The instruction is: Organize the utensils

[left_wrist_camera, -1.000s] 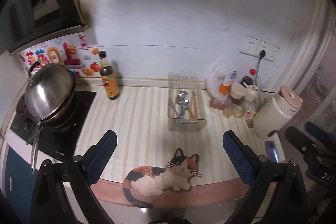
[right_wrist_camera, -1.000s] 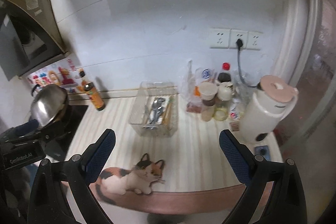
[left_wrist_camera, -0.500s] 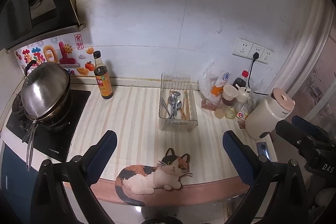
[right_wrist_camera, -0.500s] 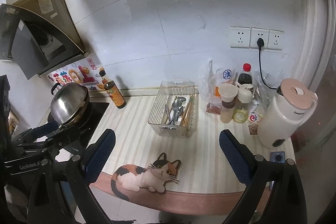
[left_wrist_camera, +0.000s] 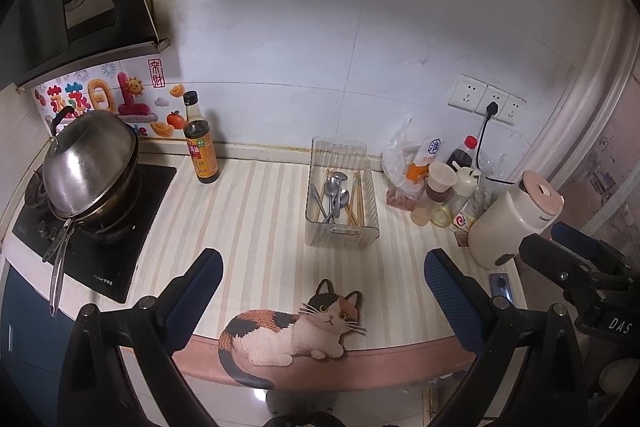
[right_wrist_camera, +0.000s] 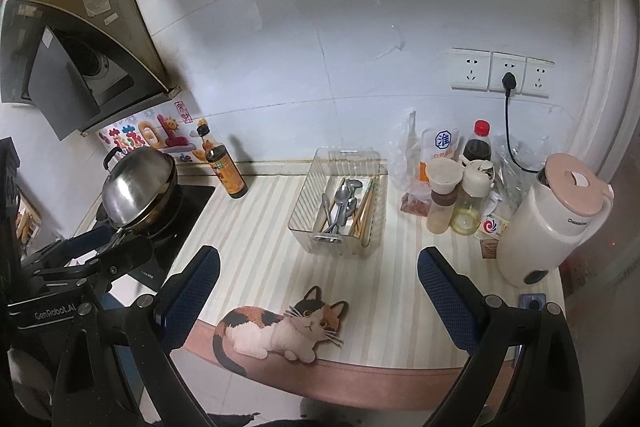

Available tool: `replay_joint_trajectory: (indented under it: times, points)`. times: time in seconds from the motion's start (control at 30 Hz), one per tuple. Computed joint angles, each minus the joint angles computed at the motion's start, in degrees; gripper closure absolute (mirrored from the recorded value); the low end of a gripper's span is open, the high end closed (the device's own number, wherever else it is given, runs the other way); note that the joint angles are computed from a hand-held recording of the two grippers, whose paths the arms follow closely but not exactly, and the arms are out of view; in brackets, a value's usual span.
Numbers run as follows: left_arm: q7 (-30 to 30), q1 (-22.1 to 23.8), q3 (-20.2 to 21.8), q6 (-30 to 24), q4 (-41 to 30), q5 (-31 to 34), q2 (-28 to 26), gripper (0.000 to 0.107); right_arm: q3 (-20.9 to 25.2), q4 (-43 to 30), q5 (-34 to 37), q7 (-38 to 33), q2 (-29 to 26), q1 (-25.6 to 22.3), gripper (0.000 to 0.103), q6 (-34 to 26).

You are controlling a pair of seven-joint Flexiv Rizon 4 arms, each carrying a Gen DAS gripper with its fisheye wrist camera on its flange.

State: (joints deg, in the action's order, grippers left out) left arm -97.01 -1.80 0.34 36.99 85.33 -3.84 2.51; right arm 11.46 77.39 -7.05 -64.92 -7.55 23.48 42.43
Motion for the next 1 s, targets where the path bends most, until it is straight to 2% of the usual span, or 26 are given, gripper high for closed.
replay_joint_trajectory:
  times: [1.0]
  points:
    - [-0.39,0.15,-0.08,-0.69,-1.28,0.38,-0.65,0.004,-0.04,-1.92,1.26,-1.91,-1.43,0.31,0.003,-1.46]
